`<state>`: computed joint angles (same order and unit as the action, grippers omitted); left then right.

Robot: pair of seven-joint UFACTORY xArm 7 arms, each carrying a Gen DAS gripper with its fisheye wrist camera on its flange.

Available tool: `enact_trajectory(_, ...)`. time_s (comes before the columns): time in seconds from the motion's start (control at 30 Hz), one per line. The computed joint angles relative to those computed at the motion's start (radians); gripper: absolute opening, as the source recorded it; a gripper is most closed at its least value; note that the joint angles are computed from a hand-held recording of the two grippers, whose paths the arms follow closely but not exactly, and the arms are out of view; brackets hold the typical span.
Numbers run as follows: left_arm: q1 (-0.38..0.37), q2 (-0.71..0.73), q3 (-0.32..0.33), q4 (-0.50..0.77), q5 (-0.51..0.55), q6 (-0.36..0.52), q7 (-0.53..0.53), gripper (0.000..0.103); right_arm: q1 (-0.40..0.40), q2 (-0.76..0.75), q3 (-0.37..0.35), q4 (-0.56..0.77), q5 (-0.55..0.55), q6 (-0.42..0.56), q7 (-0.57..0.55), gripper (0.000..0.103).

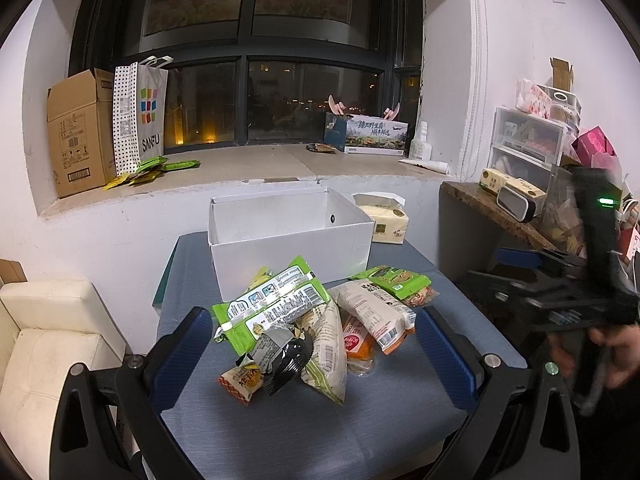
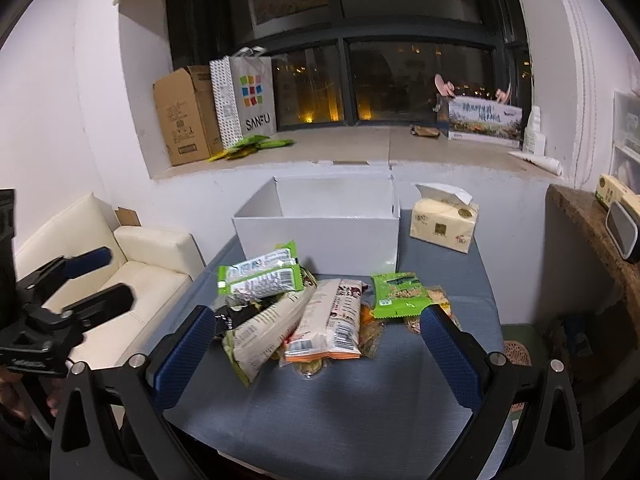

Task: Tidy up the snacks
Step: 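Grasp the green seaweed box with the right gripper while the left gripper grasps a green-white bar packet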

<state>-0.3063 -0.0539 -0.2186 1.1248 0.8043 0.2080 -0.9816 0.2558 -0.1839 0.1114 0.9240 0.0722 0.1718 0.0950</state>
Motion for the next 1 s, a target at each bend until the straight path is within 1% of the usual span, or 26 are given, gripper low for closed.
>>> enact_trajectory(0.03, 0.0, 0.0, 0.001, -0.002, -0.005, -0.002, 0.004, 0.103, -0.005, 0.03, -0.006, 0.023, -0.003, 0.01, -0.004, 0.103)
enact_trajectory(0.13, 0.002, 0.001, 0.003, -0.006, -0.002, 0.0, 0.001, 0.103, -0.048, 0.122, 0.002, 0.107, -0.078, 0.066, 0.047, 0.103)
enact_trajectory(0.23, 0.004, 0.001, 0.005, -0.01, -0.003, 0.005, 0.003, 0.103, -0.062, 0.247, -0.015, 0.226, -0.102, 0.124, 0.042, 0.103)
enact_trajectory(0.3, 0.006, 0.001, 0.006, -0.013, 0.001, 0.008, 0.003, 0.103, -0.072, 0.358, -0.021, 0.348, -0.087, 0.206, 0.002, 0.103)
enact_trajectory(0.4, 0.007, 0.001, 0.009, -0.018, -0.012, 0.013, 0.018, 0.103, -0.077, 0.519, -0.043, 0.535, -0.101, 0.322, 0.007, 0.103)
enact_trajectory(0.53, 0.009, 0.005, 0.014, -0.024, -0.036, 0.018, 0.044, 0.103, -0.082, 0.7, -0.05, 0.765, -0.096, 0.475, -0.016, 0.103)
enact_trajectory(0.67, 0.008, 0.013, 0.019, -0.027, -0.054, 0.022, 0.064, 0.103, -0.058, 0.837, -0.078, 0.957, -0.121, 0.608, 0.011, 0.103)
enact_trajectory(0.7, 0.007, 0.013, 0.02, -0.029, -0.056, 0.023, 0.067, 0.103, -0.055, 0.864, -0.082, 0.995, -0.123, 0.644, 0.018, 0.1)
enact_trajectory(0.73, 0.006, 0.014, 0.021, -0.032, -0.063, 0.024, 0.074, 0.103, -0.068, 0.885, -0.066, 1.021, -0.103, 0.671, 0.002, 0.091)
enact_trajectory(0.77, 0.005, 0.015, 0.023, -0.034, -0.067, 0.024, 0.079, 0.103, -0.081, 0.886, -0.05, 1.019, -0.081, 0.669, -0.017, 0.08)
enact_trajectory(0.8, 0.005, 0.016, 0.024, -0.036, -0.07, 0.024, 0.081, 0.103, -0.072, 0.869, -0.061, 0.99, -0.093, 0.64, -0.015, 0.074)
enact_trajectory(0.83, 0.004, 0.019, 0.026, -0.037, -0.081, 0.021, 0.092, 0.103, -0.07, 0.859, -0.063, 0.984, -0.098, 0.645, -0.021, 0.071)
enact_trajectory(0.9, 0.003, 0.027, 0.029, -0.035, -0.096, 0.011, 0.115, 0.103, -0.089, 0.832, -0.042, 0.95, -0.068, 0.629, -0.05, 0.07)
enact_trajectory(0.97, 0.0, 0.041, 0.036, -0.03, -0.121, -0.016, 0.18, 0.103, -0.099, 0.796, -0.035, 0.906, -0.046, 0.602, -0.068, 0.07)
enact_trajectory(1.0, -0.002, 0.051, 0.04, -0.024, -0.117, -0.021, 0.201, 0.103, -0.102, 0.765, -0.034, 0.869, -0.039, 0.578, -0.073, 0.07)
